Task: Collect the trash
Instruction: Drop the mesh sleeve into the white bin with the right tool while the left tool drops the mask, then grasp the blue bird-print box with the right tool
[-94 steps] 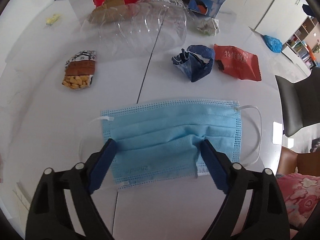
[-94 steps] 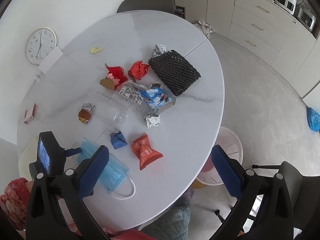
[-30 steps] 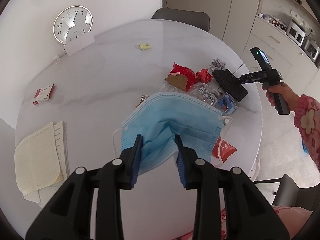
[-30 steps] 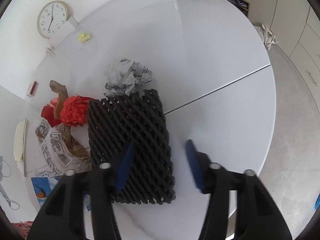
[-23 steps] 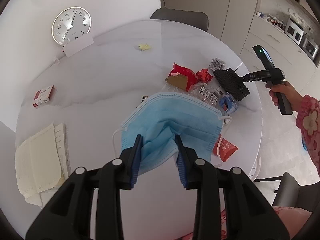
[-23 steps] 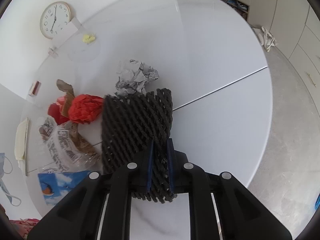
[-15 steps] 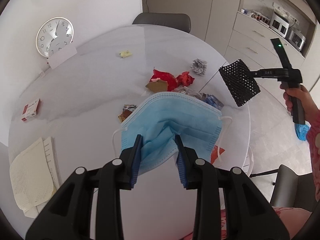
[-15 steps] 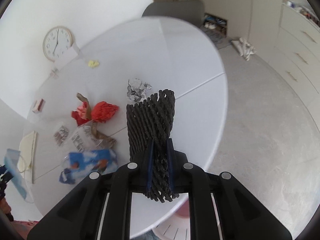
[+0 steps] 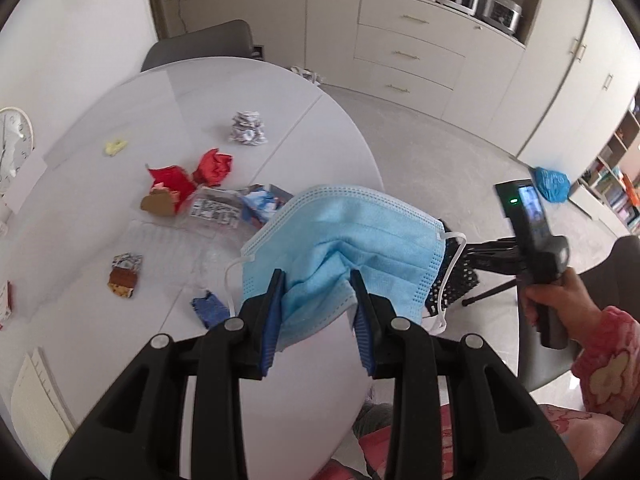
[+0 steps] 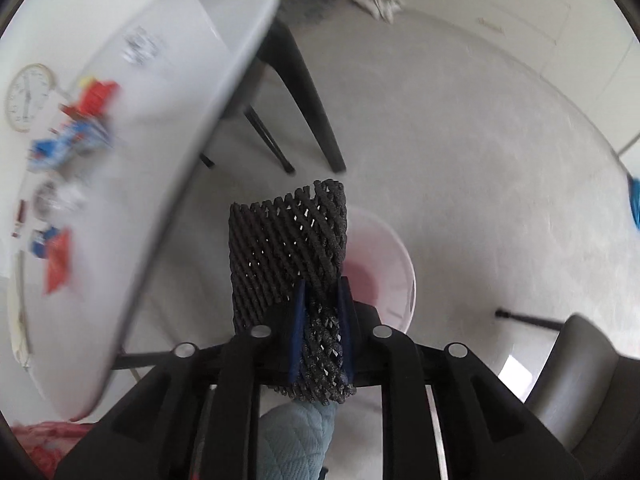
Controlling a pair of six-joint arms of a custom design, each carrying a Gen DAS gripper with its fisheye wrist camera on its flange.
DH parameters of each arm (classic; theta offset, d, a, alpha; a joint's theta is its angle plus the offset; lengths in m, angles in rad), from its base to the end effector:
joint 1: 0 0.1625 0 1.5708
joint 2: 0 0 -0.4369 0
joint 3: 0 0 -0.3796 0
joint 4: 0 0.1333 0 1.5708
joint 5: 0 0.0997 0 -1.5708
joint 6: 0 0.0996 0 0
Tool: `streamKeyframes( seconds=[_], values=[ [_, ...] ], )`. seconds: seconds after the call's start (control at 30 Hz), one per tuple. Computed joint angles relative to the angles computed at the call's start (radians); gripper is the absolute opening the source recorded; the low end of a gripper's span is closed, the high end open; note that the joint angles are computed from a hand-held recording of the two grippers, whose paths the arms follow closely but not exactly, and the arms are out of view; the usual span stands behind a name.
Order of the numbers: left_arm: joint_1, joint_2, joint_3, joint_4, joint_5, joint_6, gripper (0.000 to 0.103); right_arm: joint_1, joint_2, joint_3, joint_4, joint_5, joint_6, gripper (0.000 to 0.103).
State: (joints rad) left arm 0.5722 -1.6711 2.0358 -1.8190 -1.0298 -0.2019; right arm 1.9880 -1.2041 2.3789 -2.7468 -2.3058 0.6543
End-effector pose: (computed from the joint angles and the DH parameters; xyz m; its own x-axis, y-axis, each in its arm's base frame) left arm -0.2363 -0.3718 0.3654 -0.5729 0.6299 -0.5244 0.7351 0.6779 0.0113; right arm 0.2240 -0.3413 0.1464 -0.7850 0.3185 0.5314 0.0914 0.9079 -0.4091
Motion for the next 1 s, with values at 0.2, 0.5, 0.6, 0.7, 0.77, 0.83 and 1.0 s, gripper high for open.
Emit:
streamKeyframes(
  seconds=[0.2, 0.5, 0.6, 0.7, 0.77, 0.83, 1.0],
  values=[
    [-0.051, 0.102, 0.047, -0.039, -0.042, 0.012, 0.032, -0.063, -0.02, 0.082, -0.097, 0.008, 0.05, 0.076],
    [-0.051, 0.309, 0.094, -0.128, -0.112, -0.009, 0.042, 0.076, -0.267, 0.099, 0.171, -0.108, 0.224, 0.088],
    [-0.048, 0.337, 0.097, -0.147, -0.116, -0.043, 0.072, 0.119, -0.299, 0.072, 0.249, -0.131, 0.259, 0.09],
    [-0.054, 0.334, 0.098, -0.164, -0.108, -0.055, 0.082, 0.136, -0.319, 0.054, 0.274, -0.143, 0.254, 0.091],
    [-0.054, 0.324, 0.093, -0.174, -0.099, -0.058, 0.088, 0.144, -0.325, 0.037, 0.285, -0.144, 0.249, 0.091],
    [-0.058, 0.316, 0.09, -0.182, -0.092, -0.073, 0.092, 0.153, -0.32, 0.021, 0.27, -0.145, 0.227, 0.091],
    [-0.068, 0.282, 0.072, -0.169, -0.059, -0.114, 0.095, 0.182, -0.3, -0.027, 0.303, -0.171, 0.197, 0.098]
  ],
)
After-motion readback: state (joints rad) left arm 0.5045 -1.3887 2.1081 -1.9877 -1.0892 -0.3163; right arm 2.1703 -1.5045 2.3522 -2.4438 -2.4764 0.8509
